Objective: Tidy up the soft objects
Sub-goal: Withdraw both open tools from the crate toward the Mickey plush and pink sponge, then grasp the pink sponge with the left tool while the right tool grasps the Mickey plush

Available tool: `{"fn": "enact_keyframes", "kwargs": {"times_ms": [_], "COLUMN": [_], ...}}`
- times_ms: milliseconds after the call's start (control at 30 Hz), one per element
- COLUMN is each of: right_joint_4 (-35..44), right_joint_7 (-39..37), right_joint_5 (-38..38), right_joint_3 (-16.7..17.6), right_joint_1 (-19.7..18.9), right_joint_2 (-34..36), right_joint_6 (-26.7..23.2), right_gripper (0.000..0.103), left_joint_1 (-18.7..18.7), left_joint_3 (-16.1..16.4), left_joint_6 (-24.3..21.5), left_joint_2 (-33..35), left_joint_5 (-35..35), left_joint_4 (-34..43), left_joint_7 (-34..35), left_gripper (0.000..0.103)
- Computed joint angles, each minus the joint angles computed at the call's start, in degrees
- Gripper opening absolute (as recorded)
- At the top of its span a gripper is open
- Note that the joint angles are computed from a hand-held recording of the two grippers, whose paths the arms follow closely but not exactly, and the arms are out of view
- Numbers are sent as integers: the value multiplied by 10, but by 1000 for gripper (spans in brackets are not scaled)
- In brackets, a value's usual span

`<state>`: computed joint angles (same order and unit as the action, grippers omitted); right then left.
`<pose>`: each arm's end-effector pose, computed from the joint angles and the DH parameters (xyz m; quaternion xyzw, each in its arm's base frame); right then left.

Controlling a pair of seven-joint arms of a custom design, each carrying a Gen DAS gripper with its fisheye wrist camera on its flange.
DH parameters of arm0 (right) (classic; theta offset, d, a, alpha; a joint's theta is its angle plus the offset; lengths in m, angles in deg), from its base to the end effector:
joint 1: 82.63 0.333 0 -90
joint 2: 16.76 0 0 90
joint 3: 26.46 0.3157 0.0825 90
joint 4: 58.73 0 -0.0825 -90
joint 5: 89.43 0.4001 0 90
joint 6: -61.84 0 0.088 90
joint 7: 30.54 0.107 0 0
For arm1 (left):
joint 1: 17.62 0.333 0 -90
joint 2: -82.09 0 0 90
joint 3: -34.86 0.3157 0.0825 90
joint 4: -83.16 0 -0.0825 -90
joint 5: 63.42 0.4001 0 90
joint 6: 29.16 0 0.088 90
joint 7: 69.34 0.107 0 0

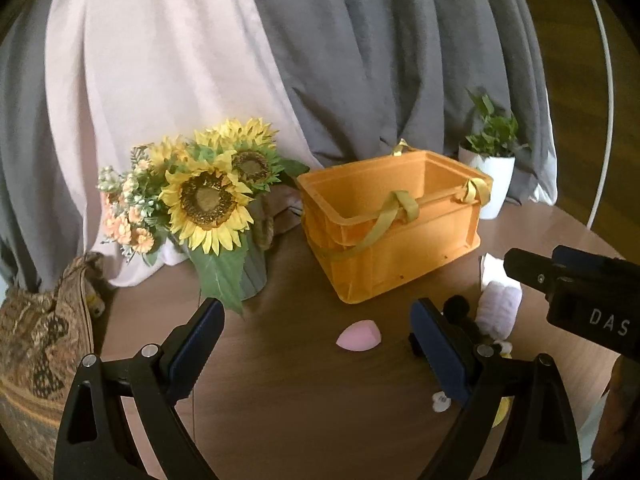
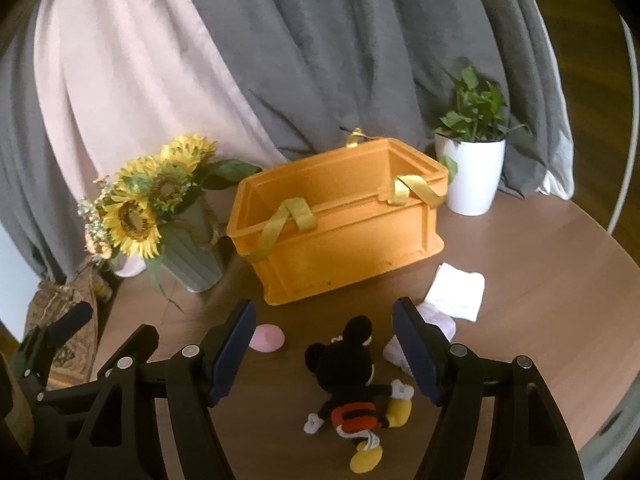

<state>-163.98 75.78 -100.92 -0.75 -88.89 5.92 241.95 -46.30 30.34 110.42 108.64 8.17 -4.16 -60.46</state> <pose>0.6653 0.2118 0.4406 -0.6697 0.5828 -0.1900 0.4192 0.6261 -0.3953 0.4361 -0.6238 0.6073 -0.2770 0.4065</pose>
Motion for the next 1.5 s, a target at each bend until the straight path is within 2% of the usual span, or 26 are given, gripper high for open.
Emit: {"fn": "enact_keyframes", "kwargs": {"times_ms": [67,100,267,433,567,833,1033,1233,1433,1500], "right_joint_4": [-3,-2,0,8,24,77,118,151,172,181], "right_joint_7": [33,44,86,142,149,145,136,131,136,135], "right_joint_5": [-9,-13,-23,-62,-73,-62,-68,-63,-68,-69], "right_joint_3": [-50,-63,-112,-173,-169,-169,-188,-196,-208,-208], "right_joint_1": [45,58,103,160,160,169,195,207,218,219], "right_joint_2": [-7,-7,-2,12,29,69,92,114,129,135], "right_joint_6": [-1,-8,-23,-31,-46,-126,-186,-232,-252,-258], "right_gripper": [72,72,72,72,72,72,72,72,72,72], "left_joint_1": [5,9,29,38,44,50,67,77,80,82], "left_joint_3": [1,0,2,7,9,19,9,-5,-15,-21], "left_joint_6": [17,26,92,125,139,164,178,176,163,153], "left_joint_2": [1,3,21,47,75,122,161,203,248,265], "left_joint_5": [2,0,-22,-50,-91,-159,-223,-291,-347,-367], "left_joint_4": [-5,-5,-4,12,36,78,113,157,211,235], "left_joint_7": [7,13,55,105,162,256,331,410,476,499], "left_gripper": [96,96,95,95,95,94,93,89,89,85]}}
